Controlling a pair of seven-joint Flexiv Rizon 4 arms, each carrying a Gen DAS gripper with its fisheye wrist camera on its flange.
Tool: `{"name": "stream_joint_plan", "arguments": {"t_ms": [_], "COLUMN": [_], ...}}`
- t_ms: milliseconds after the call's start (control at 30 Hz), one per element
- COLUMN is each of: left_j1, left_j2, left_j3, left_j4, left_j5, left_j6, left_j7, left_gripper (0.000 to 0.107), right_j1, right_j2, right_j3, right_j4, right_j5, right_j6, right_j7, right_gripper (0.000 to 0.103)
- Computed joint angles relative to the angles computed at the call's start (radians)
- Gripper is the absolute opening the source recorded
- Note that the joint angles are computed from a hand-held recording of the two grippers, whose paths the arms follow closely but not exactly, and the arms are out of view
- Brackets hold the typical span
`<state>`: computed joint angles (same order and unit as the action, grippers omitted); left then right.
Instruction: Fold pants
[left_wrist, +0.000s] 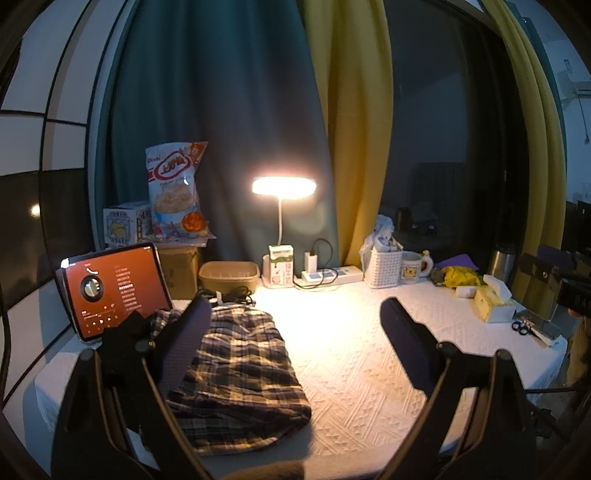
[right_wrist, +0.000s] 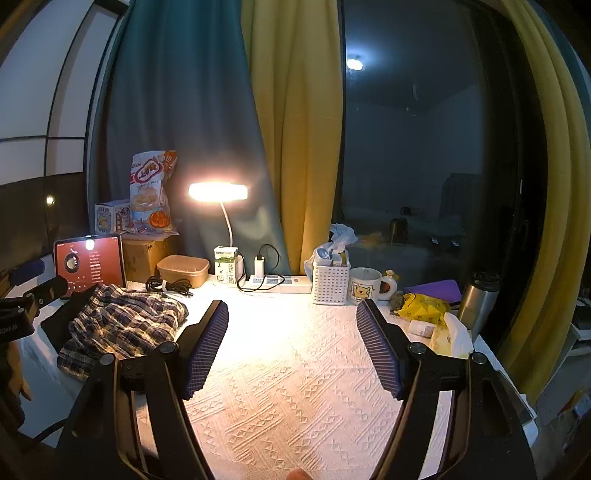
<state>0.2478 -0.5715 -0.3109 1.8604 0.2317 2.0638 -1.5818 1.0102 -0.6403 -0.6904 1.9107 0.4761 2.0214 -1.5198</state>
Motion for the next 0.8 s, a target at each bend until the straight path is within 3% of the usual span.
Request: {"name": "stream_joint_plan", "arguments": {"t_ms": [133, 800], "left_j1": [-0.031, -0.025], "left_j2": [0.001, 0.0], "left_j3": [0.035, 0.029], "left_j4": [0.001, 0.004], "left_j5": [-0.018, -0.014], "left_j6": [0.012, 0.011], "left_j7": [0.014, 0.013], "left_gripper": [0.094, 0.094], "right_j1": [-0.003, 0.01], "right_j2": [0.003, -0.009], "right_j3": [0.004, -0.011], "right_j4": [0.0, -0.002], "right_j5": [0.0, 0.001], "right_j6": [0.003, -0.002], "right_j7": [-0.006, 0.008], "right_gripper": [0.075, 0.075]}}
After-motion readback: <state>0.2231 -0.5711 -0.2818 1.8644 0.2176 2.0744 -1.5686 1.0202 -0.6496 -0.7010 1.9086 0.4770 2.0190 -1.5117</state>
